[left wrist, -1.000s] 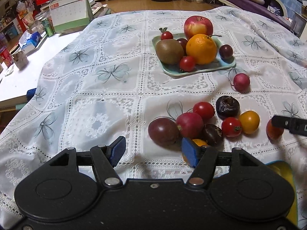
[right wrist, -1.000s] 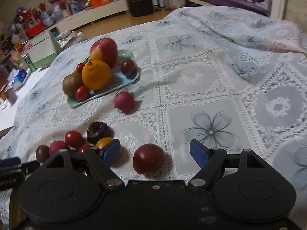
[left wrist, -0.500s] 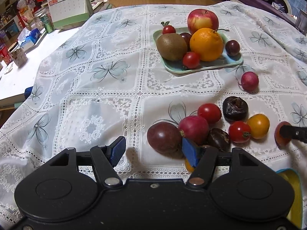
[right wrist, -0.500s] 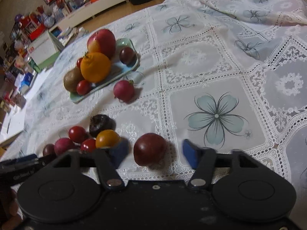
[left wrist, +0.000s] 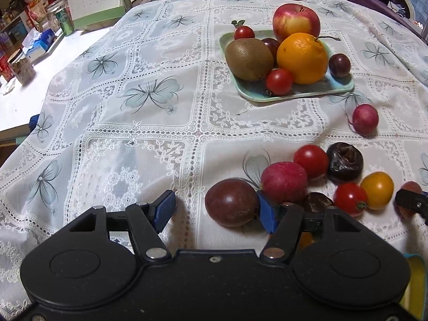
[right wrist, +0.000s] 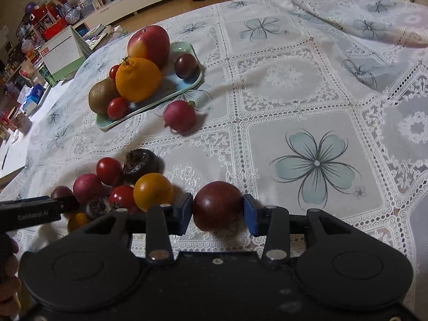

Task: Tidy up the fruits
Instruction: 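Grasp the dark purple passion fruit with the left tool while the right tool grasps a dark red plum, then carry both fruits over the gold tray and open both tools to release them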

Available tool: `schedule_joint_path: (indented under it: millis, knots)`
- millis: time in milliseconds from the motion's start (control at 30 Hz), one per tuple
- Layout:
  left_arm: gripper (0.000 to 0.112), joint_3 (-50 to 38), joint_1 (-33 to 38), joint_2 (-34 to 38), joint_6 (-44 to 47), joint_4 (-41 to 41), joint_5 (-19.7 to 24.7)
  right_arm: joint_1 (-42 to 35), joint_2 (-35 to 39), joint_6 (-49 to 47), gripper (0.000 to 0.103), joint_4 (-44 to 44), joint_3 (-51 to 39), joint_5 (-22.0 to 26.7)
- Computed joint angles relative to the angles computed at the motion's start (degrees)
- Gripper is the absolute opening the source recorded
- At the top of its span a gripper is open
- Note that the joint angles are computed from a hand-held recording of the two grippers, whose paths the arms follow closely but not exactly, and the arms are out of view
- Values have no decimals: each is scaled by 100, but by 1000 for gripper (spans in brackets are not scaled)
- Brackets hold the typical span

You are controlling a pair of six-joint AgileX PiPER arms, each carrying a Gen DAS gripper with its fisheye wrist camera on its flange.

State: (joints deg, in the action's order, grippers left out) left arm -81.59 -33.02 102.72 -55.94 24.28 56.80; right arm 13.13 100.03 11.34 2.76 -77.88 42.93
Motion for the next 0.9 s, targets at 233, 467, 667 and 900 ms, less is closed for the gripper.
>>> schedule_joint_path:
  millis: [233,467,667,900]
  knots:
    - [50,102,22,-60,137,-85,-245,126,-1,80,44,-316,55,-79]
    - [47,118,51,-202,200,-322,-325,-86,23,-132,43,143,-23,16]
    - [46,208,-107,-409,9,-204,-212,-361,36,-529,40,728,-102,181]
    - [47,418,-498,-846,-364,71,88,-304,-230,-224,41,410,187,-151]
